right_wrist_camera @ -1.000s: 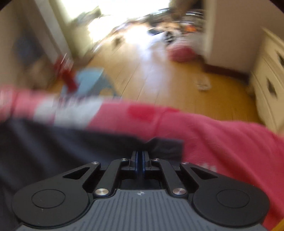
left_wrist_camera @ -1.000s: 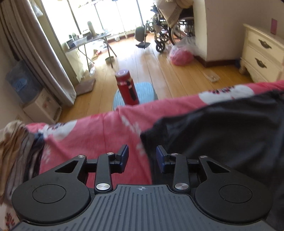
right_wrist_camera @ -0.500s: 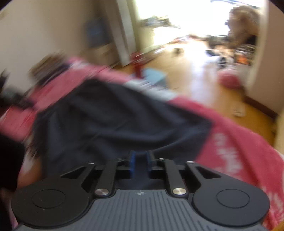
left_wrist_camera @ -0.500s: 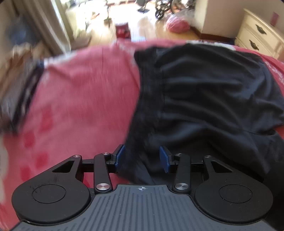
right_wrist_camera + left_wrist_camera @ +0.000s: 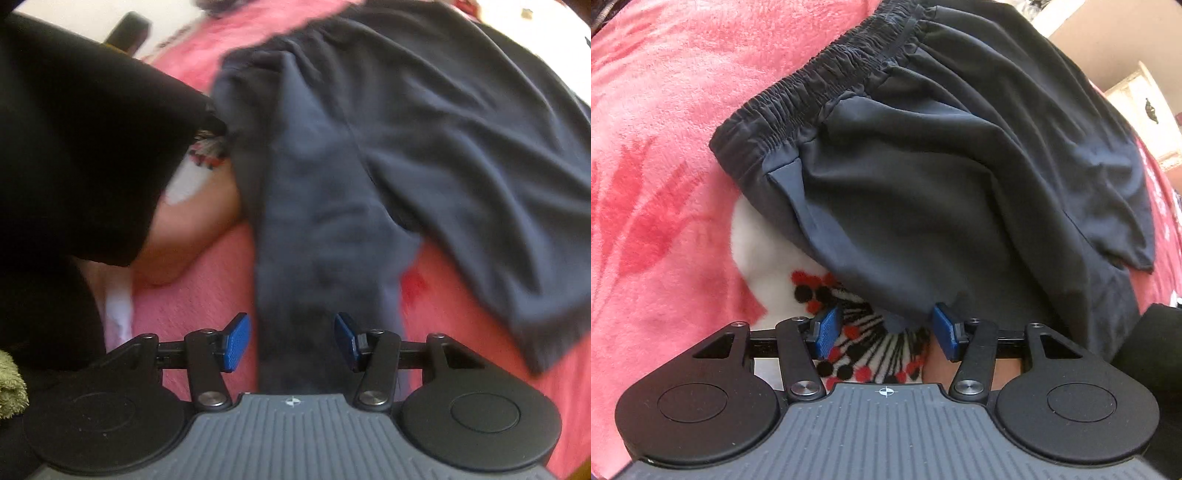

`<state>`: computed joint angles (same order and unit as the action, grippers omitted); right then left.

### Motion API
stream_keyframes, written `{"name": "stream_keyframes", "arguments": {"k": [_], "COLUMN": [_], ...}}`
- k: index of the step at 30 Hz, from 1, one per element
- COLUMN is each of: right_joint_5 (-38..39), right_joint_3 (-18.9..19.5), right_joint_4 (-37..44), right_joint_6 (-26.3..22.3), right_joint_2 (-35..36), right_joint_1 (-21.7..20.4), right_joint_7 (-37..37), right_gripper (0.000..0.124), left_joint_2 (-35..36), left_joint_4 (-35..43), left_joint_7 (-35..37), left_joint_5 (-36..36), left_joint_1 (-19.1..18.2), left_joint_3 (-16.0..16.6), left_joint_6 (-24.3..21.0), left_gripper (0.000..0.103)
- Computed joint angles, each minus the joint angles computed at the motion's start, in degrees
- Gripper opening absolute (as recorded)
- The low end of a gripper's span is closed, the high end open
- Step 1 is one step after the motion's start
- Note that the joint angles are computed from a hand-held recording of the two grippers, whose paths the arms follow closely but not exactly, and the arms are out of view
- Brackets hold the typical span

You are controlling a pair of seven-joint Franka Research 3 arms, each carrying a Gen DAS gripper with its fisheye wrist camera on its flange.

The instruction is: Fold clothes

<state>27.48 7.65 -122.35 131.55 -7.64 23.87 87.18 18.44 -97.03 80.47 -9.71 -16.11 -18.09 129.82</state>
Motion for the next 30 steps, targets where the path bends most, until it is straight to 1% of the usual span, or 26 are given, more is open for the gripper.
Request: {"name": "stream_keyframes", "arguments": {"k": [2, 6, 8, 9, 11, 12, 13, 14, 15, 16, 18, 21, 25, 26, 27, 29, 30], "right_joint_5": [2.92, 11.69, 14.04, 14.44, 11.65, 10.03, 8.35, 6.62, 6.22, 7.50, 11.50, 19.51, 24.25, 23.30, 21.87, 21.04, 20.83], "right_joint_3": [-0.82, -2.58, -2.46, -2.20, -0.94, -0.37, 0.16, 0.66, 0.75, 0.42, -0.59, -2.83, -4.46, -4.47, -4.80, -6.06, -6.48], "right_joint_4": [-1.66, -3.22, -3.34, -3.37, -4.18, -4.63, -5.09, -5.54, -6.27, -7.41, -9.74, -13.26, -16.60, -17.01, -16.76, -15.12, -14.16], "right_joint_6": [-1.05, -5.67, -7.39, -7.80, -6.34, -5.50, -4.66, -3.84, -2.84, -1.45, 1.82, 9.25, 19.94, 20.98, 19.89, 14.23, 11.20], "right_joint_2": [-1.38, -1.74, -0.79, -0.31, -0.51, -0.67, -0.81, -0.94, -1.40, -2.52, -5.09, -9.35, -12.19, -12.51, -12.40, -11.45, -10.83], "right_joint_1": [-0.57, -0.64, -0.77, -0.78, -0.53, -0.31, -0.04, 0.27, 0.44, 0.60, 0.84, 0.38, -1.28, -1.97, -2.38, -1.68, -1.51], "right_joint_7": [2.90, -0.71, -0.35, -0.26, 0.06, 0.28, 0.58, 0.95, 1.48, 1.03, -0.42, -1.07, 0.90, 2.28, 3.07, 1.87, 1.09], "right_gripper": [0.054, 0.053, 0.052, 0.051, 0.050, 0.043, 0.029, 0.020, 0.001, 0.000, 0.000, 0.000, 0.000, 0.000, 0.000, 0.003, 0.008], "left_joint_2": [0.07, -0.43, -0.60, -0.60, -0.56, -0.48, -0.33, -0.33, -0.49, -0.64, -1.19, -1.29, -1.21, -1.04, -0.76, -0.54, -0.42], "left_joint_4": [-0.03, -0.90, -1.24, -1.36, -1.59, -1.57, -1.46, -1.59, -1.95, -2.27, -3.10, -3.27, -3.20, -3.01, -2.67, -2.49, -2.39], "left_joint_7": [0.29, 0.74, 0.76, 0.99, 1.43, 1.26, 1.12, 0.86, 0.49, -0.03, -0.38, -0.52, -1.28, -1.53, -1.82, -2.14, -2.30], "left_joint_5": [0.31, 2.17, 3.06, 3.40, 3.94, 4.45, 4.91, 5.32, 5.74, 6.17, 5.60, 4.67, 4.40, 4.55, 4.84, 5.31, 5.48], "left_joint_1": [-0.13, -0.82, -1.23, -1.36, -1.55, -1.76, -1.93, -2.05, -2.15, -2.26, -1.85, -1.35, -1.25, -1.35, -1.53, -1.70, -1.76], "left_joint_3": [-0.05, -0.03, -0.10, -0.16, -0.26, -0.19, -0.14, -0.05, 0.04, 0.16, 0.01, -0.16, -0.15, -0.13, -0.11, -0.09, -0.08], "left_joint_6": [0.91, 3.49, 4.50, 5.04, 5.95, 6.32, 6.65, 7.13, 7.74, 8.40, 9.45, 9.61, 9.76, 9.72, 9.61, 9.50, 9.40], "left_gripper": [0.053, 0.051, 0.050, 0.048, 0.044, 0.041, 0.039, 0.038, 0.035, 0.031, 0.031, 0.031, 0.031, 0.031, 0.031, 0.031, 0.031]}}
